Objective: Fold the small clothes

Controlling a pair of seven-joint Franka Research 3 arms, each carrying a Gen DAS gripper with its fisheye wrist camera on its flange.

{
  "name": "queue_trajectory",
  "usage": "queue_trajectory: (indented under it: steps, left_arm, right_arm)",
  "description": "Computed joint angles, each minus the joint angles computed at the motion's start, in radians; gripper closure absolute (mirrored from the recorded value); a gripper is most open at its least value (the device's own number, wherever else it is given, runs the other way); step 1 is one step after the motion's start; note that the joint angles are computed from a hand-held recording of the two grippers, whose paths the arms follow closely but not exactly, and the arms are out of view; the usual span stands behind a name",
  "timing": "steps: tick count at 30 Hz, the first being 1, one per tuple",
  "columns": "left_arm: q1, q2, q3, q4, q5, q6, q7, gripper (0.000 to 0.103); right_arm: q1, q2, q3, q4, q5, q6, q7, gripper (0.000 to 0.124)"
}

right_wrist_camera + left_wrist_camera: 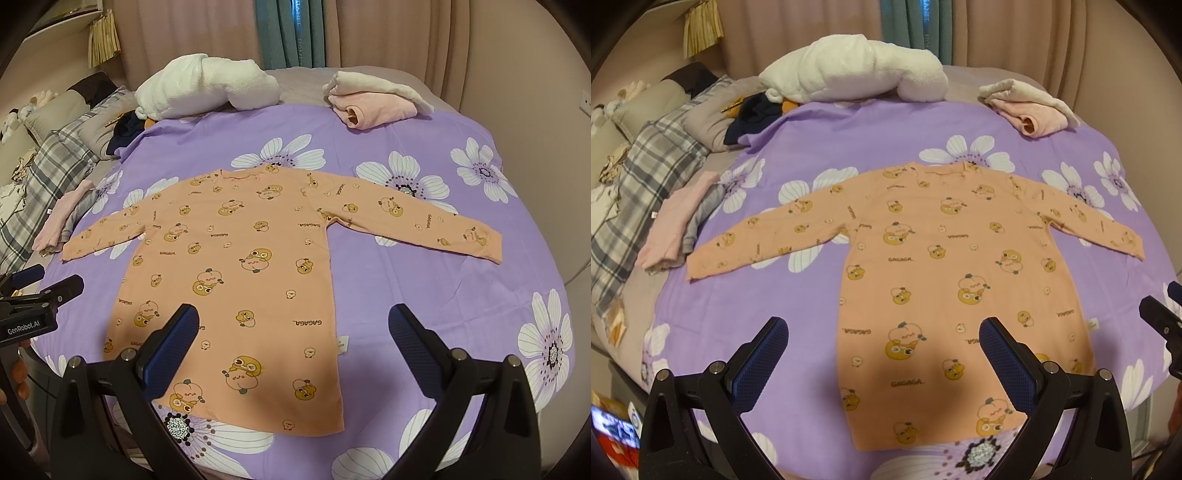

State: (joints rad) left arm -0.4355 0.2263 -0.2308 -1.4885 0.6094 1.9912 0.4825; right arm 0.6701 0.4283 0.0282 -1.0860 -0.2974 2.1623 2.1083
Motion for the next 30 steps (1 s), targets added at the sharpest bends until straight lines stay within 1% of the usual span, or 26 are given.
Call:
queue_trajectory:
  steps: [3, 5, 7, 8, 10, 11, 12, 13, 14, 15, 16, 17, 18, 19, 21, 23, 24, 25, 26, 27, 28, 29, 30]
  left_arm:
    - [0.004, 0.008, 0.000, -0.005, -0.016, 0.018, -0.003, 0.001]
    - [0.018, 0.014, 0.001, -0.012, -0.052, 0.052, -0.002, 0.001]
    - [0.037, 0.025, 0.002, -0.017, -0.104, 0.087, 0.002, 0.001]
    - [0.045, 0.025, 0.003, -0.033, -0.126, 0.111, 0.001, 0.001]
    - [0.060, 0.034, 0.003, -0.034, -0.171, 0.130, 0.016, 0.001]
    - [0.075, 0.029, 0.002, -0.060, -0.207, 0.176, 0.019, 0.001]
    - [0.092, 0.018, -0.001, -0.094, -0.249, 0.235, 0.027, 0.001]
    - [0.099, 0.016, -0.003, -0.098, -0.275, 0.253, 0.032, 0.001]
    - [0.115, 0.000, -0.006, -0.137, -0.319, 0.325, 0.036, 0.001]
    - [0.145, -0.014, -0.022, -0.188, -0.358, 0.423, 0.031, 0.001]
    - [0.139, -0.020, -0.007, -0.204, -0.382, 0.465, 0.031, 0.001]
    - [0.143, -0.023, -0.003, -0.219, -0.390, 0.501, 0.021, 0.001]
    - [0.140, -0.024, 0.006, -0.236, -0.371, 0.548, -0.006, 0.001]
    - [0.140, -0.015, 0.011, -0.222, -0.358, 0.551, -0.013, 0.001]
    - [0.144, 0.004, 0.017, -0.207, -0.350, 0.576, -0.021, 0.001]
    - [0.166, 0.027, 0.009, -0.211, -0.400, 0.645, -0.001, 0.001]
    - [0.178, 0.040, 0.001, -0.211, -0.434, 0.675, 0.017, 0.001]
    - [0.187, 0.059, -0.003, -0.200, -0.459, 0.687, 0.028, 0.001]
    - [0.189, 0.069, -0.001, -0.196, -0.469, 0.701, 0.030, 0.001]
    - [0.188, 0.078, 0.004, -0.193, -0.471, 0.717, 0.023, 0.001]
    - [0.190, 0.087, 0.008, -0.192, -0.474, 0.742, 0.019, 0.001]
    - [0.187, 0.094, 0.013, -0.192, -0.472, 0.767, 0.009, 0.001]
    - [0.185, 0.098, 0.019, -0.189, -0.467, 0.775, 0.000, 0.001]
  right_arm:
    - [-0.006, 0.006, 0.002, 0.005, 0.015, -0.004, 0.001, 0.021]
    - [-0.017, 0.009, 0.006, 0.005, 0.043, -0.004, 0.006, 0.021]
    - [-0.043, 0.012, 0.023, 0.009, 0.119, -0.010, 0.014, 0.021]
    - [-0.055, 0.003, 0.026, -0.018, 0.144, 0.011, 0.019, 0.021]
    - [-0.075, -0.006, 0.030, -0.051, 0.186, 0.028, 0.025, 0.021]
    - [-0.089, -0.014, 0.034, -0.077, 0.214, 0.044, 0.028, 0.021]
    - [-0.115, -0.030, 0.044, -0.123, 0.266, 0.085, 0.029, 0.021]
    - [-0.116, -0.034, 0.037, -0.137, 0.263, 0.070, 0.039, 0.021]
    - [-0.133, -0.047, 0.039, -0.171, 0.294, 0.090, 0.049, 0.021]
    - [-0.151, -0.066, 0.040, -0.221, 0.326, 0.129, 0.062, 0.021]
    - [-0.161, -0.077, 0.034, -0.241, 0.341, 0.113, 0.094, 0.021]
    - [-0.171, -0.090, 0.026, -0.271, 0.347, 0.126, 0.128, 0.021]
    - [-0.188, -0.114, 0.023, -0.334, 0.368, 0.194, 0.155, 0.021]
    - [-0.203, -0.135, 0.017, -0.389, 0.379, 0.259, 0.177, 0.021]
    - [-0.207, -0.153, -0.013, -0.444, 0.321, 0.313, 0.260, 0.021]
    - [-0.217, -0.160, -0.045, -0.488, 0.260, 0.360, 0.374, 0.021]
    - [-0.235, -0.161, -0.044, -0.514, 0.267, 0.410, 0.394, 0.021]
    - [-0.255, -0.158, -0.045, -0.541, 0.288, 0.474, 0.420, 0.022]
    - [-0.270, -0.147, -0.052, -0.555, 0.297, 0.522, 0.450, 0.022]
    - [-0.282, -0.135, -0.058, -0.558, 0.309, 0.547, 0.477, 0.024]
    - [-0.299, -0.118, -0.055, -0.554, 0.330, 0.578, 0.475, 0.026]
    - [-0.298, -0.101, -0.069, -0.541, 0.332, 0.587, 0.516, 0.029]
    - [-0.314, -0.089, -0.062, -0.543, 0.358, 0.620, 0.511, 0.032]
